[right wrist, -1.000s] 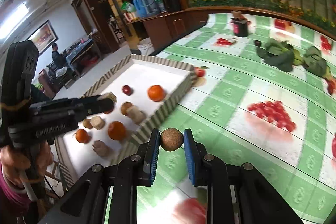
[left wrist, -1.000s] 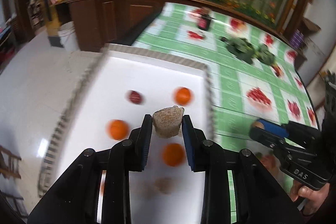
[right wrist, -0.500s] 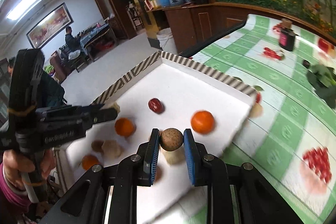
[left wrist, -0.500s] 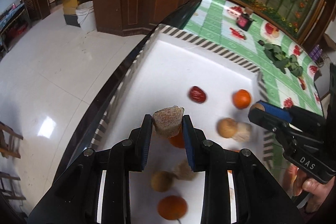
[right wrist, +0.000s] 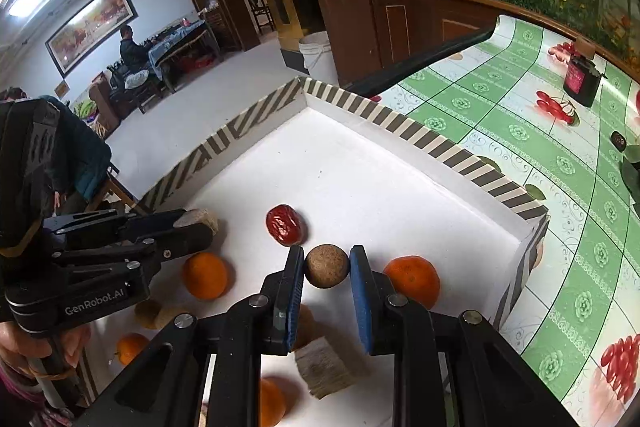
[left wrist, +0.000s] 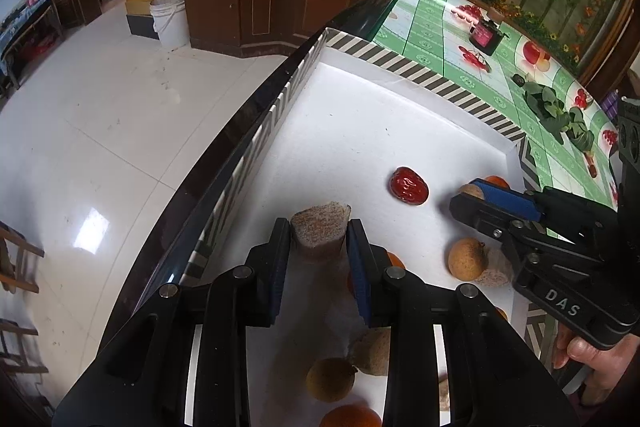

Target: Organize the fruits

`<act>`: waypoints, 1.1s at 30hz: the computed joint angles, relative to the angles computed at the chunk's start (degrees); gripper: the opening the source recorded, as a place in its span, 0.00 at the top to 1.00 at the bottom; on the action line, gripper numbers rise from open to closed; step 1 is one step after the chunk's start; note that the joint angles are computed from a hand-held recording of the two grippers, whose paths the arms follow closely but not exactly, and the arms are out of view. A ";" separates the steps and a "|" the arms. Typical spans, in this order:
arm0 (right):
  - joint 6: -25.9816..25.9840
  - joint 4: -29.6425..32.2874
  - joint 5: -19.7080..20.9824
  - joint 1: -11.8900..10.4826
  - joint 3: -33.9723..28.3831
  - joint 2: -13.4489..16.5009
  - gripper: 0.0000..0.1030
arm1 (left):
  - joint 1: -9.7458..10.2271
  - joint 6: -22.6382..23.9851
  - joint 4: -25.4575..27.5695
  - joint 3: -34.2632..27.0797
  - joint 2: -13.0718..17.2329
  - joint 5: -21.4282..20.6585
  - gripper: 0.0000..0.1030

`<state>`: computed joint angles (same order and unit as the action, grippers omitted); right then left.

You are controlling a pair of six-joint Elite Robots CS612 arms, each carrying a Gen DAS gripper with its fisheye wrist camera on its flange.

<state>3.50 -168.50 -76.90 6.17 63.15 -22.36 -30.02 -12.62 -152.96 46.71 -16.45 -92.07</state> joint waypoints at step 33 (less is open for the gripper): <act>5.29 -17.50 -2.29 0.19 15.99 -6.58 0.75 | -2.75 2.50 -17.39 13.20 -6.01 7.67 0.41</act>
